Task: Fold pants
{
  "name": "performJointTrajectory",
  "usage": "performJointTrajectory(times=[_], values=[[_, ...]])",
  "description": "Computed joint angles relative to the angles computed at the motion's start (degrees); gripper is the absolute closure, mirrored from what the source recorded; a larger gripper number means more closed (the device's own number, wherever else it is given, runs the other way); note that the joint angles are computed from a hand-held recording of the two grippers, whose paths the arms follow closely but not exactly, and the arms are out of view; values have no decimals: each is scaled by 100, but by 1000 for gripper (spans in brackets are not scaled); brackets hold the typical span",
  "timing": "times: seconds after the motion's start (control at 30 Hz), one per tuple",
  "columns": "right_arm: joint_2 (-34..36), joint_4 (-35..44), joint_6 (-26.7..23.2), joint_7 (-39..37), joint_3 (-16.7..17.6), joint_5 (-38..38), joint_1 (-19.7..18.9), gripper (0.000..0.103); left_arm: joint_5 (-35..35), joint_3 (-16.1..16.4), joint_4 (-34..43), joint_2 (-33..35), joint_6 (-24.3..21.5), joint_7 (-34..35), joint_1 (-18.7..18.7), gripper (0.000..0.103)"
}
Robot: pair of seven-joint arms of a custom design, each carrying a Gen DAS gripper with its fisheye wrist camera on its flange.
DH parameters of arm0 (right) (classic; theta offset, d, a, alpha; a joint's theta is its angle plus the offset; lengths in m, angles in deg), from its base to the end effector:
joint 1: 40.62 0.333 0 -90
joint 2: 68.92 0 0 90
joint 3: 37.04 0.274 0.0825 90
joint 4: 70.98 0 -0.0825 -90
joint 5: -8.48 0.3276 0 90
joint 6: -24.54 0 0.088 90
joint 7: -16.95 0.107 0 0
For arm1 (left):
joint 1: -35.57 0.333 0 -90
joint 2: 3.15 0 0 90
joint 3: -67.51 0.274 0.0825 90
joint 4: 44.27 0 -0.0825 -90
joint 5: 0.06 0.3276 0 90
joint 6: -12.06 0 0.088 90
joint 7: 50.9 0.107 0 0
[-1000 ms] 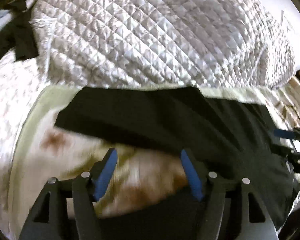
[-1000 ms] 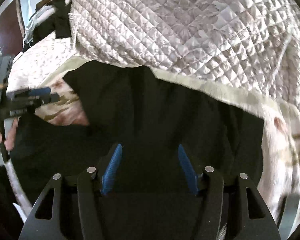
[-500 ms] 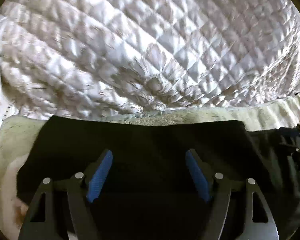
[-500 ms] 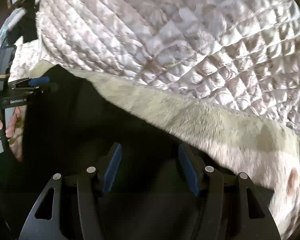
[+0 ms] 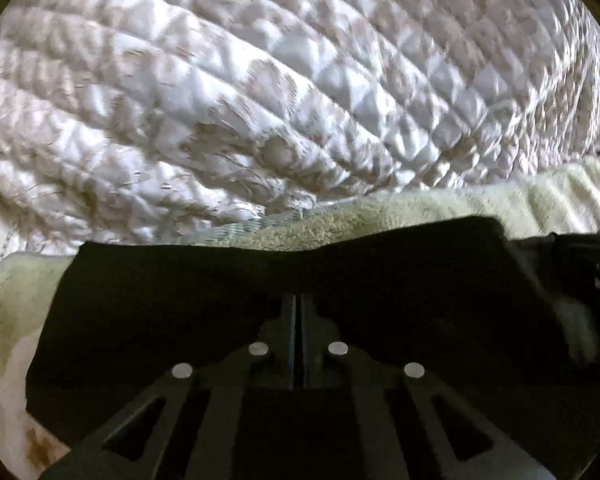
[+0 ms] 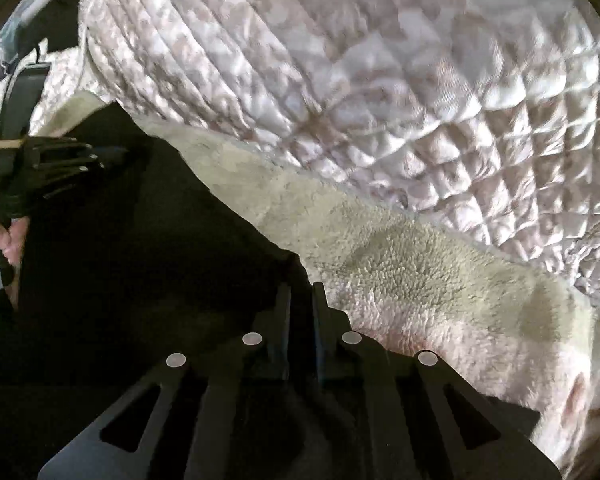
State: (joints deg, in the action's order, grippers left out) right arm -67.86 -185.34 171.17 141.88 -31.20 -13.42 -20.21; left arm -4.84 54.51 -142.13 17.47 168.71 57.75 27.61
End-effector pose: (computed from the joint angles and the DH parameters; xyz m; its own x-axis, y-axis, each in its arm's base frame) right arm 0.4902 0.2475 0.4925 0.1071 -0.9942 0.0089 -0.8145 -0.0929 -0.5726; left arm 0.6007 -0.2070 0.4516 -0.5354 -0.8430 -0.0520 -0.6372 0.4436 -0.6303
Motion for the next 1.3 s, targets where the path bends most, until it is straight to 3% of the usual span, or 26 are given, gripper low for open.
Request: performJointTrajectory(times=[0.1,0.2,0.33,0.43,0.63,0.77,0.87,0.97,1.03,1.13,1.2,1.3], values=[[-559,-312,29,359,120,-273,61,95,-624,-249,-624,-640,250,380,315,101],[-1232,-761,124,809,373,-436,66,95,-2110,-467,-1446,-1600,341,1405,653,101],[-2212,-1482,128,1573,1019,-549,17,95,-3912,-72,-2612,-3025,76,2700,475,101],[-2843,-2044,58,2390,1436,-477,228,95,-4361,338,-3560,-3996,-89,2959,207,101],[-3127,-2745,-291,3425,1832,591,911,95,-3921,870,-5143,-5426,-738,2430,127,100],[-3072,-3009,-218,3974,1930,781,1123,92,-3271,1017,-5741,-5835,-1082,1996,177,100],[-3379,-3238,18,4468,1992,741,1149,84,-2992,1283,-5920,-6088,-1266,1793,100,100],[-3679,-3352,112,5055,2249,631,1064,68,-2839,1436,-5999,-6325,-1177,1636,-10,98],[-3794,-3424,199,5370,2344,599,1039,60,-2793,1493,-5984,-6403,-970,1623,-153,81],[-4040,-3670,367,6000,2461,693,1035,60,-2845,1555,-5772,-6146,-576,1624,-449,52],[-4147,-3759,359,6285,2492,736,1030,60,-2844,1569,-5525,-5801,-393,1649,-641,48],[-4411,-3876,114,6721,2563,755,984,60,-2574,1283,-5217,-5167,3,1479,-633,48]])
